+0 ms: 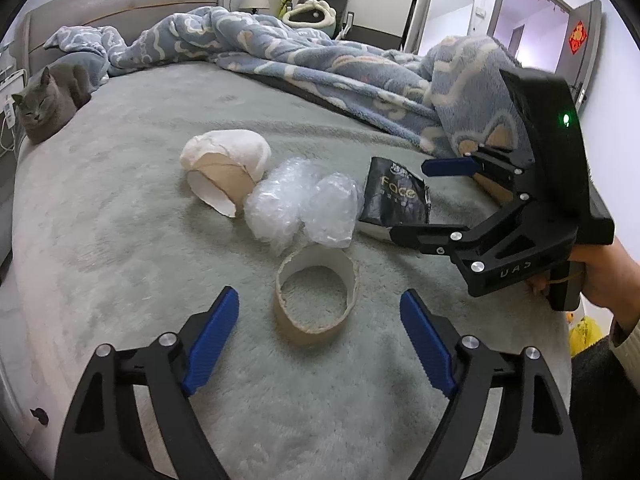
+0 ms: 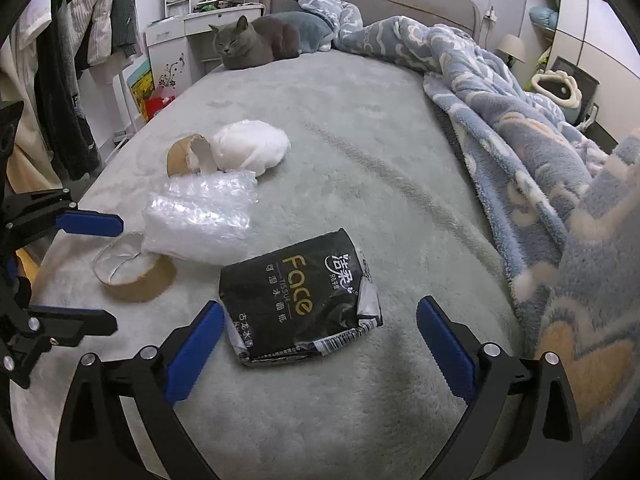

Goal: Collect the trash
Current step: 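Close the right gripper on the Face pack while the left closes on the cardboard tube, then carry the Face pack with the right gripper while the left carries the tube to the bin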

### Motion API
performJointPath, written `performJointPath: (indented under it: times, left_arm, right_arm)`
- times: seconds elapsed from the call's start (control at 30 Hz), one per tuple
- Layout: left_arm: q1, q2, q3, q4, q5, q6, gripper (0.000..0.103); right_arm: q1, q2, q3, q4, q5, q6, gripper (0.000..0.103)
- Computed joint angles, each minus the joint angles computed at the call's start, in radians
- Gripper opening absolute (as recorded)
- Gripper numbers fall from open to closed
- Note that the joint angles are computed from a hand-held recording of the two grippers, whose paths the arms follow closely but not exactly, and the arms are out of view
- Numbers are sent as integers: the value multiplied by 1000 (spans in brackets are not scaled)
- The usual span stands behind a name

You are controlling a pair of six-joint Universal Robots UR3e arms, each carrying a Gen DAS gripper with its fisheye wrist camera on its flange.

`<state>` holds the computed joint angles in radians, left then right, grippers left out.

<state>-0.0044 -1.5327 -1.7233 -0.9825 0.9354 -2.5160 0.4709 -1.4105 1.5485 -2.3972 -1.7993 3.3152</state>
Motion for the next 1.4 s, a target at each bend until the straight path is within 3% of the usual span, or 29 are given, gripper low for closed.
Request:
performJointPath:
  times: [0.17,0.53,0.63,0.73,1.03,1.4]
  left_arm:
    - [-20,-46,34,-11,1,-19,77]
    - [-41,-110,109,-34,29,-55,46]
    - [-34,-111,130,-67,19,-44,45]
    - [-31,-103,143,-97,20,-27,44]
    - [-5,-67,169,-183,9,-4,42]
    - [69,60,78,-239,2,53,42]
  right_arm:
    - [-10,23,-20,9,37,-36,98]
    - [-25,63,-63,44,70,-62,98]
    - [-24,65,-70,53,76,-65,83]
    - [-16,77,-98,74,70,-61,78]
    - [12,102,-186,133,13,-14,73]
    - [63,67,-175,124,-73,91,73]
